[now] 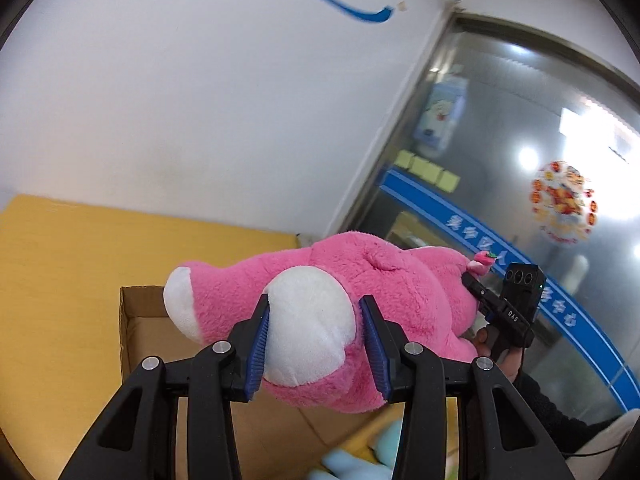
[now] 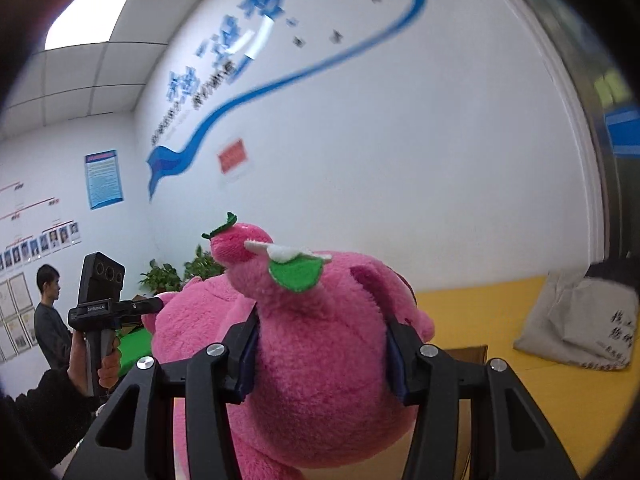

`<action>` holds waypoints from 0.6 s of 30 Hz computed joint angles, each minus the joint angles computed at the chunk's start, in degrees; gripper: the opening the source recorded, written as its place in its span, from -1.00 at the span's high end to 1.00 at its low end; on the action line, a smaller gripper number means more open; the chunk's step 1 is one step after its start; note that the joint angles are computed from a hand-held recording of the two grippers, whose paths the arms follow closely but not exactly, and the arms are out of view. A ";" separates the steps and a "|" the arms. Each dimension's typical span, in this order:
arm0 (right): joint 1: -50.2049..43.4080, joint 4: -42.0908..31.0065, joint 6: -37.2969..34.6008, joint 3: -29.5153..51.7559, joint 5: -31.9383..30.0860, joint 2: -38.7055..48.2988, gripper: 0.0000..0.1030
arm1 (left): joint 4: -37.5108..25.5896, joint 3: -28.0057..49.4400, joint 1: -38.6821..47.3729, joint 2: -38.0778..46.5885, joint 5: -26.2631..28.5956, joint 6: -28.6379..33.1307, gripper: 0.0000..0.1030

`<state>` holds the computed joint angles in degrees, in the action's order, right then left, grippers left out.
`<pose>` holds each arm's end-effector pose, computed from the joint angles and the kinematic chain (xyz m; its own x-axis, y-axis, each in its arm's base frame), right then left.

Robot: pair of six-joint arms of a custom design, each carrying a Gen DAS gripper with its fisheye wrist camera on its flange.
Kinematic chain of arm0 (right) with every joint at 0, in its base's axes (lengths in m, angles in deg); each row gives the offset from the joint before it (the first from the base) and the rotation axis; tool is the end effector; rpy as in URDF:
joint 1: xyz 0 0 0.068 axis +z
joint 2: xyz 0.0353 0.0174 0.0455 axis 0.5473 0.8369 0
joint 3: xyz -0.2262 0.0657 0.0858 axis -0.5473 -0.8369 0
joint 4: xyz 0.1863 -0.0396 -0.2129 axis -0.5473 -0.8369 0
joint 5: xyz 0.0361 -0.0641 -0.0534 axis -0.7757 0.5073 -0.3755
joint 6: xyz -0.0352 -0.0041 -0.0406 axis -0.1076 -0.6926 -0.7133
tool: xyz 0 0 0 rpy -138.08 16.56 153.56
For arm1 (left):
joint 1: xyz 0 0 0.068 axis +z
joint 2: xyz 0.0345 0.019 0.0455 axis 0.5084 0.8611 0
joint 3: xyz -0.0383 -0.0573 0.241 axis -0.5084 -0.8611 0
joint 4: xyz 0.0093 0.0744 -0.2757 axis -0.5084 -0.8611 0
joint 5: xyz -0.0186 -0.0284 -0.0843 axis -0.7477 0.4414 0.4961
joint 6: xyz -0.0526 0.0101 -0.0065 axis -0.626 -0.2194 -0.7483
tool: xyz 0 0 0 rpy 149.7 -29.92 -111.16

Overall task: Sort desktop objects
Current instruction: 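Grasp the pink bear with the right gripper while the left gripper grasps its legs, then carry the pink bear with both grippers and release it into the box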

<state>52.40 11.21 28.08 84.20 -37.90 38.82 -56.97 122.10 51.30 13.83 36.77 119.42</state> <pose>0.2666 0.0918 0.2769 -0.2761 0.2602 -0.9253 -0.2200 0.9200 0.3243 0.3644 0.1029 0.3249 -0.5913 0.0225 -0.8062 0.6628 0.5831 -0.4698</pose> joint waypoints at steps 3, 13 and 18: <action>-7.94 5.36 0.27 4.63 -7.74 16.72 0.03 | 12.60 3.44 -6.14 10.36 -7.08 -10.95 0.12; -13.95 -14.14 -0.66 25.37 -9.29 46.92 -0.27 | 16.38 16.19 -17.60 33.52 -33.38 -15.37 -0.16; -12.77 -24.33 -2.94 31.79 -6.81 50.30 -0.36 | 14.04 17.83 -17.90 35.40 -39.22 -15.34 -0.41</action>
<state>39.63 -13.12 25.14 115.98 -44.71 89.12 -42.93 139.93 33.40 49.22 -2.45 104.08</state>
